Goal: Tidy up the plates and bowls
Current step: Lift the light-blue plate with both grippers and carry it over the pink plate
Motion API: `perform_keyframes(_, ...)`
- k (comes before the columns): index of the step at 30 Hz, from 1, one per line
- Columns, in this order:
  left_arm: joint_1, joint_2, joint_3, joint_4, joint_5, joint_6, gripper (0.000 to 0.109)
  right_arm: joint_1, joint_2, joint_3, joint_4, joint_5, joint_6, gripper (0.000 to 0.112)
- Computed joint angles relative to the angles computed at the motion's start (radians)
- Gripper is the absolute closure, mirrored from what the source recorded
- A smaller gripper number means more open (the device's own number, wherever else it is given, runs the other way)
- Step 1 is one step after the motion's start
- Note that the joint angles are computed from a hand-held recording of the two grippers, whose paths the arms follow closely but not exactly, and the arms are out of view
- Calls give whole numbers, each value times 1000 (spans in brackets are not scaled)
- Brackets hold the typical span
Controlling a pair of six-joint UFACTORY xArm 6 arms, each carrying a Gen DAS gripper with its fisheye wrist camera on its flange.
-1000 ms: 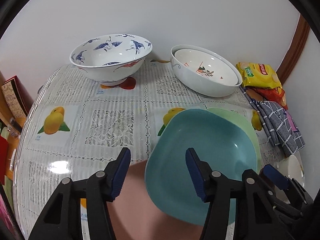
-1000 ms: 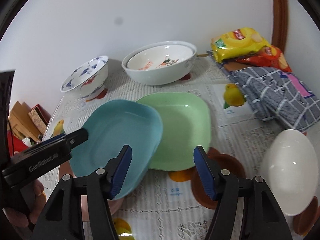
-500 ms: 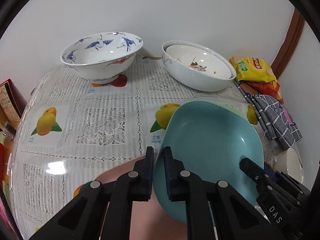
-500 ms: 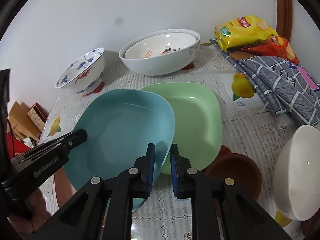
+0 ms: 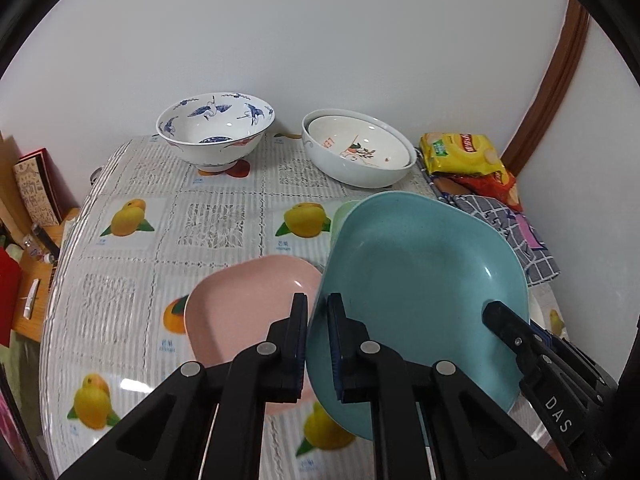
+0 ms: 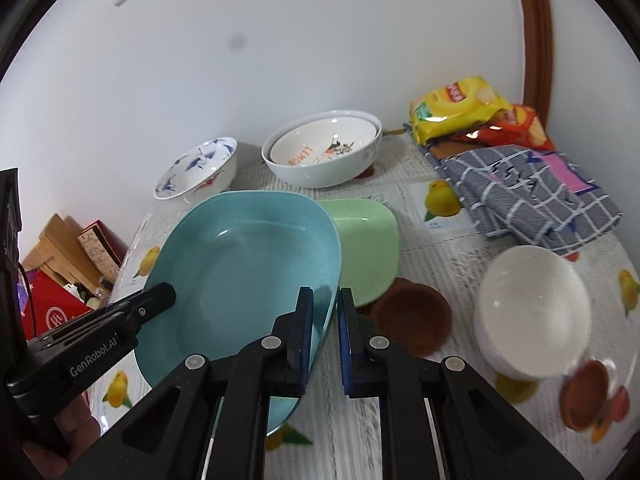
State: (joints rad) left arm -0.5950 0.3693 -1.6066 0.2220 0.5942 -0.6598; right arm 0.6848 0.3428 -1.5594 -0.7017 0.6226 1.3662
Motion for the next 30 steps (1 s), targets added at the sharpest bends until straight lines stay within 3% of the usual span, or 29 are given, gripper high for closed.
perform_keyframes(14,-61,-217,206,116,-23,-143,98,77,-208,180,-103,46,144,102)
perform_keyframes(30,-57,-318,304,153,-30,-191,98,136,-220,158,-159,97,183,102)
